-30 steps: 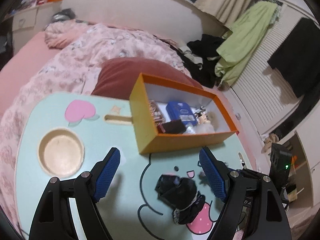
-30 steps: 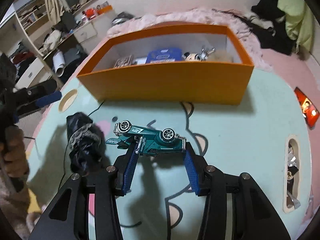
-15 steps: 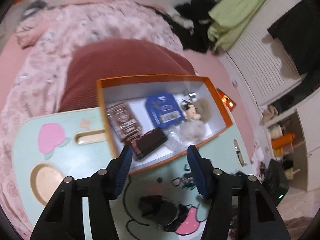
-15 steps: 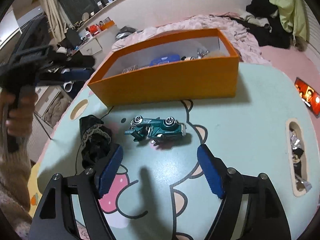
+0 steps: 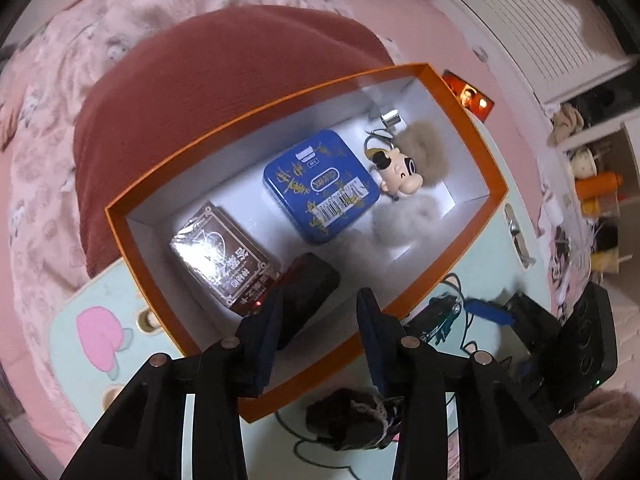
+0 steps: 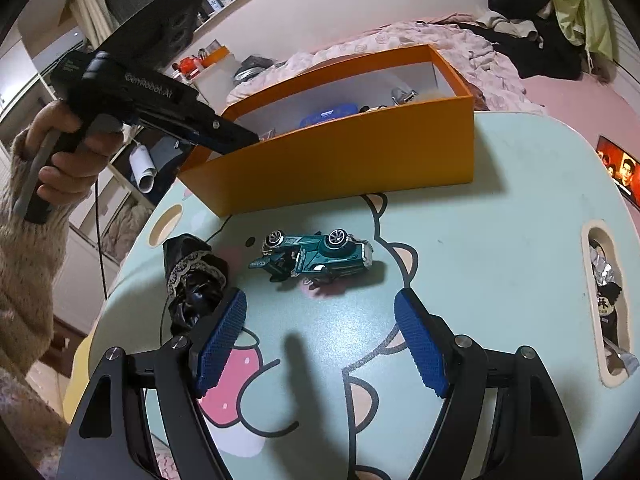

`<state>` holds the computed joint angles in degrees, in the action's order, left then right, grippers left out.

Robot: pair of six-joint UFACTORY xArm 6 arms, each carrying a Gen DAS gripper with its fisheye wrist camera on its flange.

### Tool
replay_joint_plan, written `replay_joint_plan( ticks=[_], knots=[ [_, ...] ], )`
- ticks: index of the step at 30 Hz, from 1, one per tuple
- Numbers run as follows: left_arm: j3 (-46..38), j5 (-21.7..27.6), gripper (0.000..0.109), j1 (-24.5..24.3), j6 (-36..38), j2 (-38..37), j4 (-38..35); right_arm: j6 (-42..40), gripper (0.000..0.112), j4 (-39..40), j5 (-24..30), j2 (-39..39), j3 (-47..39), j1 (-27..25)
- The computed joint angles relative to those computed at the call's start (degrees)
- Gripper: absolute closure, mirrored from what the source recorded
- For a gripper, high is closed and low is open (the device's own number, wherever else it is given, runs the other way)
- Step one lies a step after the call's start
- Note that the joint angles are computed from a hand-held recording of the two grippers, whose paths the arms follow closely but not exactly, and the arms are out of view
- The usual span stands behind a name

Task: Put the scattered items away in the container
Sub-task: 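Grasp the dark red case from the box with the left gripper, lower it onto the table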

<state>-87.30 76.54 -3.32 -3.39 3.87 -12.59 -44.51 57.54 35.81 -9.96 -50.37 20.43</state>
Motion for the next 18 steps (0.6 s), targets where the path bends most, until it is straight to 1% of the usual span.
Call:
replay_joint_plan(
  ticks=[2,3,6,8,11,12,13,16,18],
  knots=[
    [-1.62,1.99,0.071,0.21,1.0,1.59,1.16,-0.33,0.036,0.54,0.27,-0.08,0.07,-0.2],
    [-2.22,3.04,0.068,0.28,2.0,2.5,1.99,-0.28,0.036,0.68,0.37,-0.15,0.06,-0.22],
    [-1.29,2.03,0.069,-1.22,7.11,2.44,5.61,-0.33,0.036,1.27,0.98,-0.23,-0.02,-0.5],
    [-0.73,1.58,0.069,-1.77,8.72,2.23,5.31,-0.38,0.036,1.74,1.43,-0.25,-0.1,-0.73],
    [0.5,0.16,0.071,-1.94,8.15,1.38,4.86,-0.38,0.036,2.26,1.5,-0.23,-0.11,-0.83],
    [1.48,-0.75,0.08,-1.87,8.58,0.61,3.96,-0.41,0.036,2.31,1.56,-0.26,-0.07,-0.87],
    [2.36,-1.41,0.081,-1.7,8.92,-0.04,2.84,-0.42,0.036,2.35,1.58,-0.32,-0.03,-0.86],
    [5.71,-4.96,0.082,-1.18,8.86,-2.47,1.33,-0.18,0.036,2.53,1.7,-0.42,-0.07,-0.86],
    [8.49,-7.98,0.082,0.33,9.68,-4.99,-2.61,-0.11,0.036,2.66,1.82,-0.47,-0.09,-0.88]
  ],
)
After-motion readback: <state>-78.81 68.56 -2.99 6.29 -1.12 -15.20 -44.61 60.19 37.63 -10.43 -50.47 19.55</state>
